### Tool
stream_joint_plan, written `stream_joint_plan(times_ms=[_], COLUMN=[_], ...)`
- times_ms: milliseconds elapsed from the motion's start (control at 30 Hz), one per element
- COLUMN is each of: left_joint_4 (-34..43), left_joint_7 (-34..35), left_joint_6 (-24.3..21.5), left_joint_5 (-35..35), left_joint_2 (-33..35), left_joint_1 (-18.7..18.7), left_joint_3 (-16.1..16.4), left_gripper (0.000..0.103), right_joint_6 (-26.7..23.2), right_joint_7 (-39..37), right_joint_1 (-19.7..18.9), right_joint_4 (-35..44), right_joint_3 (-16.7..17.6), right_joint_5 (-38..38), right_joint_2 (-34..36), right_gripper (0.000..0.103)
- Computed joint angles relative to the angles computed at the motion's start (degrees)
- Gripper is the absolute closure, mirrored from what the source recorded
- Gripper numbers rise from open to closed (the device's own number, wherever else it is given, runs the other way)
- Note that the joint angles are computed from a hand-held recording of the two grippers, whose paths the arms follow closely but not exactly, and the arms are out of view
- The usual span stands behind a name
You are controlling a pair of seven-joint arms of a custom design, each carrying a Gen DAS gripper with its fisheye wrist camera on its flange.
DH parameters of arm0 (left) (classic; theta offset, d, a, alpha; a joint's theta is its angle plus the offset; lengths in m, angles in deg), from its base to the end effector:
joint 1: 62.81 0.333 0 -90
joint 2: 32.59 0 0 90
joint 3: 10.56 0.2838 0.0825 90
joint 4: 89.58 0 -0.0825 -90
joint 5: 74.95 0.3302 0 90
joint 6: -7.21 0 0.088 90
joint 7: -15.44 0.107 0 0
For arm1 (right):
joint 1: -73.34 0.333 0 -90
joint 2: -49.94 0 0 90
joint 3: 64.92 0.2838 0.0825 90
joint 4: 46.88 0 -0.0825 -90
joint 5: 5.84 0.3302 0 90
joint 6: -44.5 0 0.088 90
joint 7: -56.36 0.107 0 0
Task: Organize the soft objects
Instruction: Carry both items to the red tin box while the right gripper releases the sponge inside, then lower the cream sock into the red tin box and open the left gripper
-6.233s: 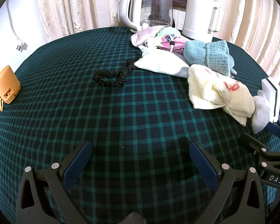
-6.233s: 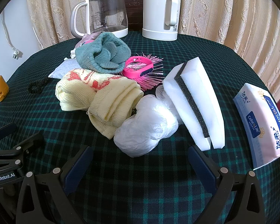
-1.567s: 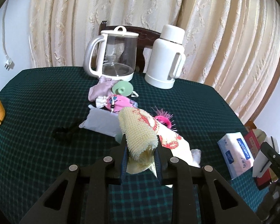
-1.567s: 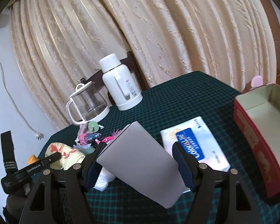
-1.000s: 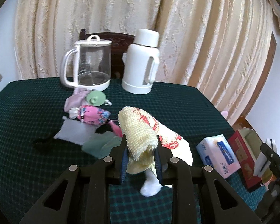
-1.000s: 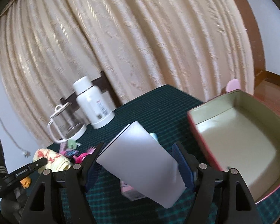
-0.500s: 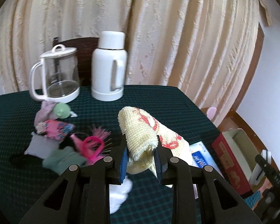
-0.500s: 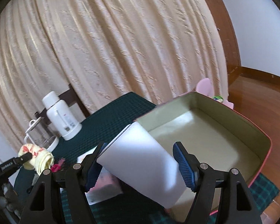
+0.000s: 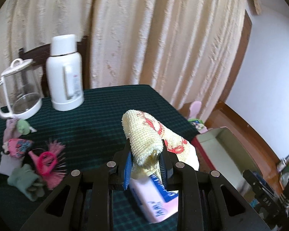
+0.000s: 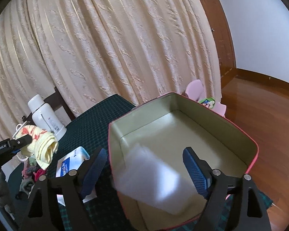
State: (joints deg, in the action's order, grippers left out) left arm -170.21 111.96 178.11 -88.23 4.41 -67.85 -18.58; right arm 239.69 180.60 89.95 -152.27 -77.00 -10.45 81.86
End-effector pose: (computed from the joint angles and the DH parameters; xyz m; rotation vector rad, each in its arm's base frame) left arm 0.6954 -0.1156 0.4364 -1.6857 1.7911 -1.0980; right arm 0.6361 0.0833 0.3661 -1.2684 1.7865 -0.6417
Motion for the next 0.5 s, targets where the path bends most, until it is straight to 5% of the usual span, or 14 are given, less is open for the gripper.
stream_joint_plan(times_ms=[500], left_joint_4=[20.35], left_joint_7=[4.28], left_joint_6=[-11.48], left_joint_5=[0.53], left_joint_2=[11.24], left_joint_1=[-3.21], left_joint_3=[-4.25], left_gripper=[0.078], right_joint_6=[2.21], right_joint_7=[-3.16], right_joint_1=[2.49], right_joint_4=[-2.66], right_joint_3=[-2.49], right_joint_5=[2.05], right_joint_2=[-0.37], right_gripper=[0.018])
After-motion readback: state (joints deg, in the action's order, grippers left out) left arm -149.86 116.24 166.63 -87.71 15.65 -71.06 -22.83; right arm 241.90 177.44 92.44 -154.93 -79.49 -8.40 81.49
